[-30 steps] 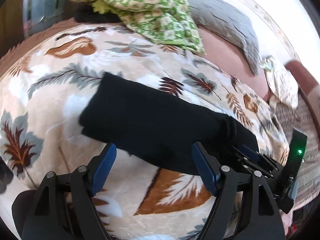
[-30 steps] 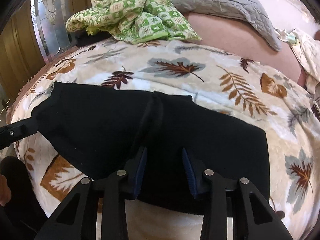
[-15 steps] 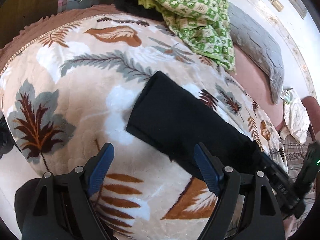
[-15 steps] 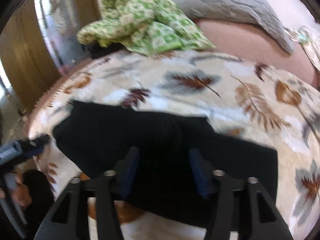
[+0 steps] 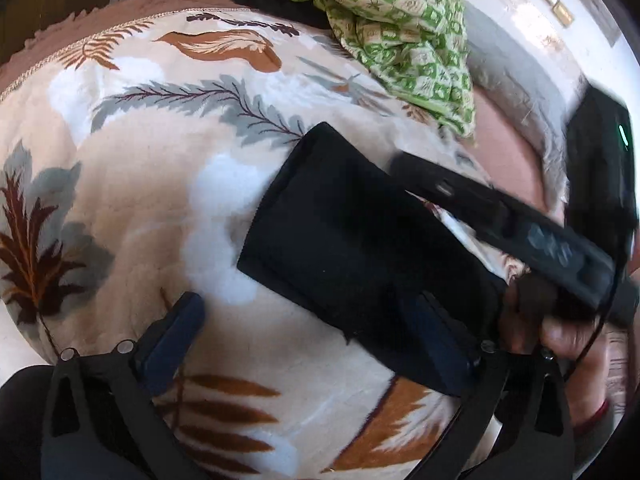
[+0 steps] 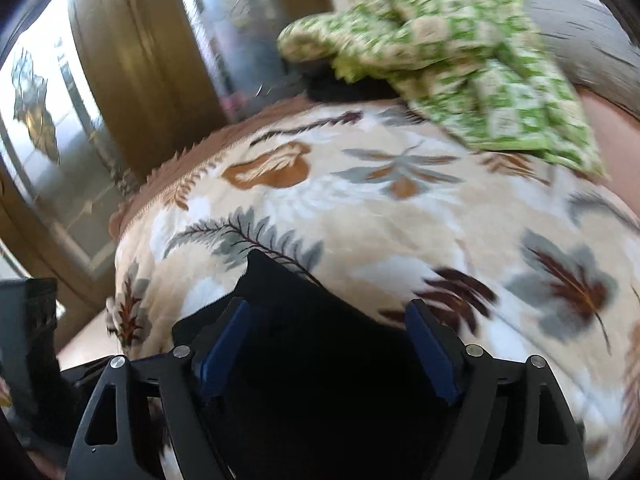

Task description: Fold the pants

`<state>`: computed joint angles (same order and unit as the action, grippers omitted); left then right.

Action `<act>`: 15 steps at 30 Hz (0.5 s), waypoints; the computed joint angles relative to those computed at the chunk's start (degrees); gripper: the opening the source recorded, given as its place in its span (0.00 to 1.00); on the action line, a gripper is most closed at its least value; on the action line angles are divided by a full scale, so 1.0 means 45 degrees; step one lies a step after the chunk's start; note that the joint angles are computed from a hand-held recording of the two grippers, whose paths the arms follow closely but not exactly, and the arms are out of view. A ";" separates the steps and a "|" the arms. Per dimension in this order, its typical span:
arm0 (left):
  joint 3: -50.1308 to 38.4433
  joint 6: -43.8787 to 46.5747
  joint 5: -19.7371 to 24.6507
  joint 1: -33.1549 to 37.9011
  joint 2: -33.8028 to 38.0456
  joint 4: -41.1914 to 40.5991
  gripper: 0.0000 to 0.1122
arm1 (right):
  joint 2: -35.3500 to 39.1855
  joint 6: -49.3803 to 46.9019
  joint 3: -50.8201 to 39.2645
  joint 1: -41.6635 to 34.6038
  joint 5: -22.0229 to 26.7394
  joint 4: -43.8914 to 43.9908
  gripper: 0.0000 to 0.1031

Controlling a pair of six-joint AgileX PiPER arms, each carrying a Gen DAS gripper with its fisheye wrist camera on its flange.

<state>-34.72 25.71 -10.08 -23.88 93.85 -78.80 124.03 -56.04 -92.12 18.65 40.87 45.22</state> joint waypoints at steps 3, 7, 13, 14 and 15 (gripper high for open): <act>-0.0263 0.2492 -0.0309 -0.0255 0.0164 -0.2151 0.92 | 0.1258 0.0838 -0.1637 0.0311 0.0916 -0.0698 0.79; -0.0407 0.2834 -0.0271 -0.0046 0.0138 -0.2409 0.86 | 0.2021 0.0808 -0.2275 0.0135 0.1825 0.0131 0.28; -0.0548 0.2341 -0.0798 -0.0670 -0.0797 -0.1349 0.16 | 0.0021 -0.1293 -0.0017 -0.1167 0.2247 0.2974 0.14; -0.0698 0.3334 -0.1614 -0.1379 -0.1120 -0.2159 0.15 | -0.0477 -0.1736 0.0478 -0.1419 0.2242 0.3371 0.14; -0.0835 0.3838 -0.2263 -0.2006 -0.1366 -0.2460 0.15 | -0.1043 -0.2229 0.1059 -0.1727 0.2234 0.3801 0.14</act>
<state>-38.48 42.99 -20.26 -32.91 87.70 -89.87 119.34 -66.07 -87.36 10.87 50.92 62.32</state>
